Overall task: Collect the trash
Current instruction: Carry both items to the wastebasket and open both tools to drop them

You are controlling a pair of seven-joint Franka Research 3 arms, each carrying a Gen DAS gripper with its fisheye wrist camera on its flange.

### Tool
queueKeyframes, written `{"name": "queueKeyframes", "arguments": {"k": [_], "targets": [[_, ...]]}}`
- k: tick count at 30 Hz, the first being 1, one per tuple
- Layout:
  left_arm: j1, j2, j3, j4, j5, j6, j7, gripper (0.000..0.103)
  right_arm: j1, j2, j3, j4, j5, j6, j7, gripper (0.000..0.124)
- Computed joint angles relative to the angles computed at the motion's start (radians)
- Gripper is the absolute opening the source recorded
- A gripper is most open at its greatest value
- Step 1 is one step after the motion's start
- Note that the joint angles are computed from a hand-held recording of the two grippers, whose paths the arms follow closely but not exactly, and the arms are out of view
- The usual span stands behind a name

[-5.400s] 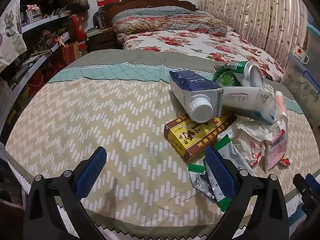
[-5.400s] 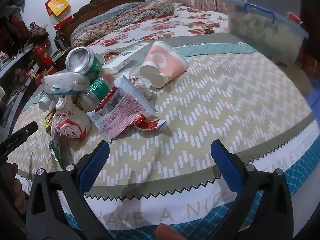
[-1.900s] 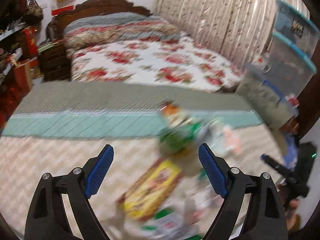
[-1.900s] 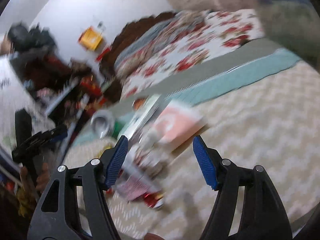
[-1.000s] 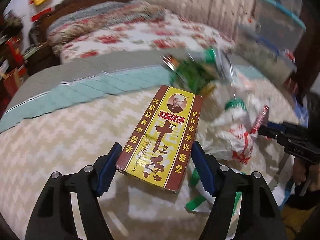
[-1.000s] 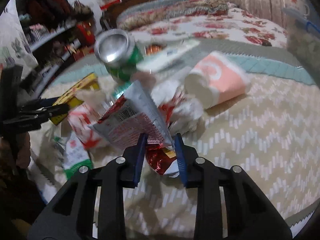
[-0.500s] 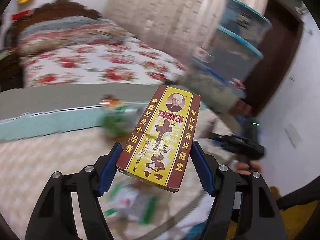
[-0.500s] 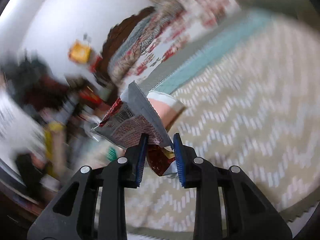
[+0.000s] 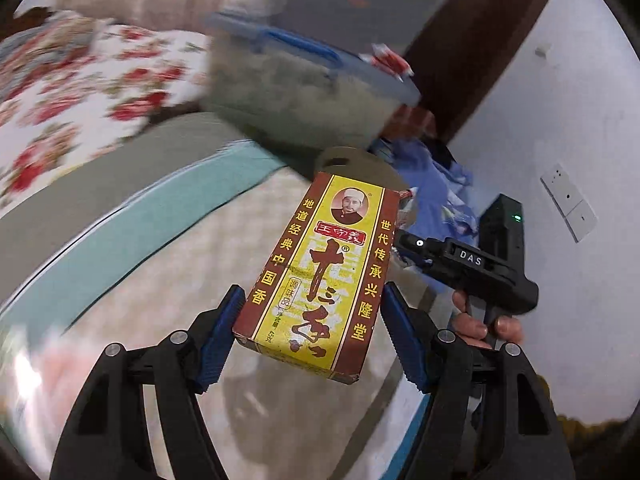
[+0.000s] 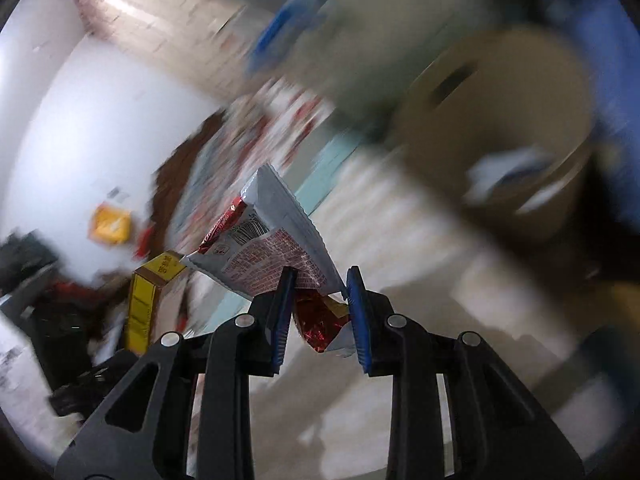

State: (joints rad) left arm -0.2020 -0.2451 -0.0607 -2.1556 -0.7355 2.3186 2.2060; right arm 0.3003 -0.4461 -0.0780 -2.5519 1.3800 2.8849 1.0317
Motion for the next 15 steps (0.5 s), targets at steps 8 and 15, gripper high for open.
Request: {"name": "queueKeyframes", "arguments": {"k": [8, 15], "targets": [[-0.040, 0.437, -0.168, 0.424, 0.151, 0.056, -0.256, 0.069, -0.184, 0.135, 0.000, 0.062, -0.420, 0.092, 0.322, 0.057], [-0.005, 0.441, -0.234, 0.425, 0.276, 0.108, -0.381, 0.083, -0.175, 0.132, -0.004, 0.034, -0.585, 0.225, 0.480, 0.073]]}}
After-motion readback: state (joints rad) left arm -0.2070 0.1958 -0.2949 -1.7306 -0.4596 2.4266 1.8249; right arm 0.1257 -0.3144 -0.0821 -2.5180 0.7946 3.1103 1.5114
